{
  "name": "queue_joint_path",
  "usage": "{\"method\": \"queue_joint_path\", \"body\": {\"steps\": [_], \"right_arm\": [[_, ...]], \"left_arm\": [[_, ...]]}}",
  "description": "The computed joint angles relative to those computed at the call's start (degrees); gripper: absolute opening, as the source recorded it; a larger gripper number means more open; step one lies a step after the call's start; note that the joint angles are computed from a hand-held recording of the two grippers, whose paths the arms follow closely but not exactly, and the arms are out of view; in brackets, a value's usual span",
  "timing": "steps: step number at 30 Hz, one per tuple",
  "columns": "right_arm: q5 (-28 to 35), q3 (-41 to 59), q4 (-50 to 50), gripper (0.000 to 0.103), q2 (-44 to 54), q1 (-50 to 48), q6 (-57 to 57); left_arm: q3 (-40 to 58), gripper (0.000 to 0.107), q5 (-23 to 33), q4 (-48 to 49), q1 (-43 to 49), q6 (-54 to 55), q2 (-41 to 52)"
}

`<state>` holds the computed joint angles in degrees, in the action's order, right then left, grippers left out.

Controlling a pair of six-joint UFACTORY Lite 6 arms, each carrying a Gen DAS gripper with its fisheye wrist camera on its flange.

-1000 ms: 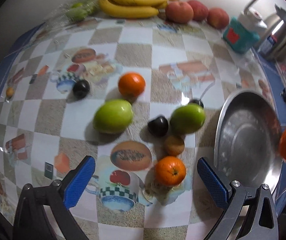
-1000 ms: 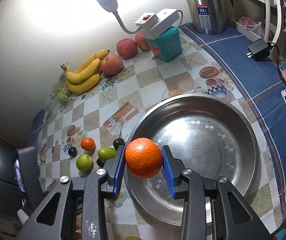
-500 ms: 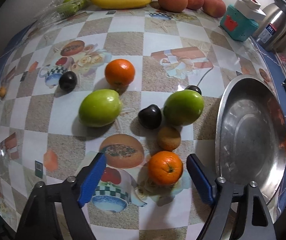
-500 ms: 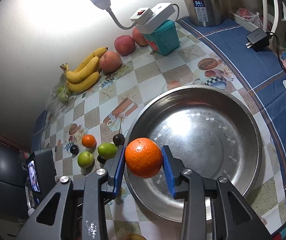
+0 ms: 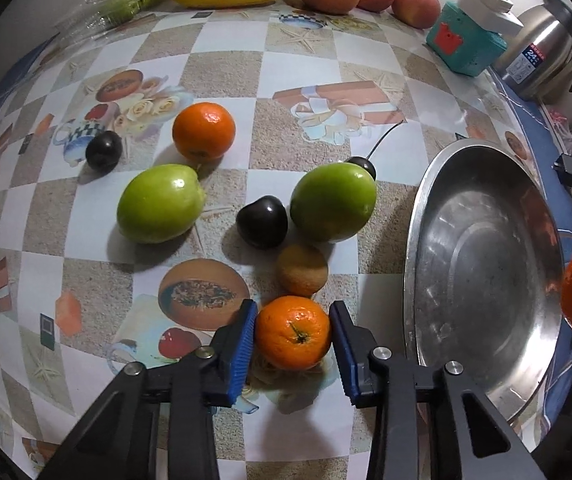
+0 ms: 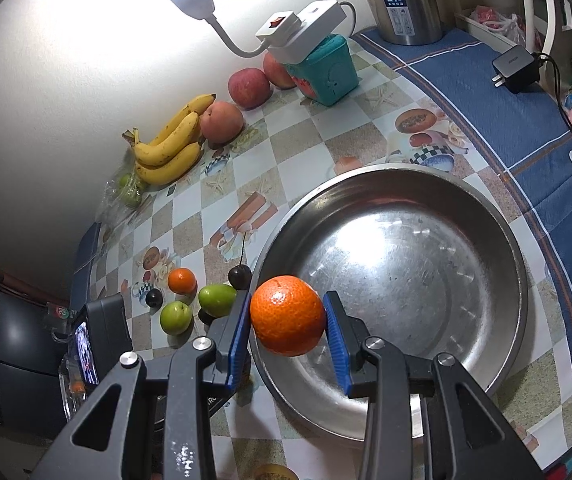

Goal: Organize fruits
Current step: 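Lift the orange with the right tool toward the steel bowl while the left tool grasps another orange, then lower both oranges into the steel bowl and open both tools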

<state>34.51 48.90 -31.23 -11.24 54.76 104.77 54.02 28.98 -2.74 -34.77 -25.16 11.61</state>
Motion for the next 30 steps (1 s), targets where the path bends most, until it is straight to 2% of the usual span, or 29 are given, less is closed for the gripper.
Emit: {"method": "queue_joint_path", "body": {"steps": [6, 12, 18, 22, 30], "right_arm": [[-1.0, -1.1, 0.6, 0.037, -0.7, -0.5, -0.3], [-3.6, -3.4, 3.0, 0.038, -1.0, -2.4, -2.4], [-5.0, -6.2, 6.9, 0.038, -1.2, -4.9, -5.9], [-1.7, -6.8, 6.7, 0.038, -1.6, -5.3, -5.5], [0.7, -12.4, 7.9, 0.038, -7.1, -8.0, -5.3]], "left_arm": [[-0.1, 0.039, -0.2, -1.6, -0.7, 0.5, -0.3], [-1.3, 0.039, 0.7, 1.3, -0.7, -1.9, -5.1], [-1.1, 0.039, -0.9, 1.8, -2.1, -1.9, -9.0], [0.0, 0.039, -3.1, 0.9, -4.7, -0.8, -9.8], [5.2, 0.039, -5.3, 2.9, -11.8, -1.9, -3.5]]}}
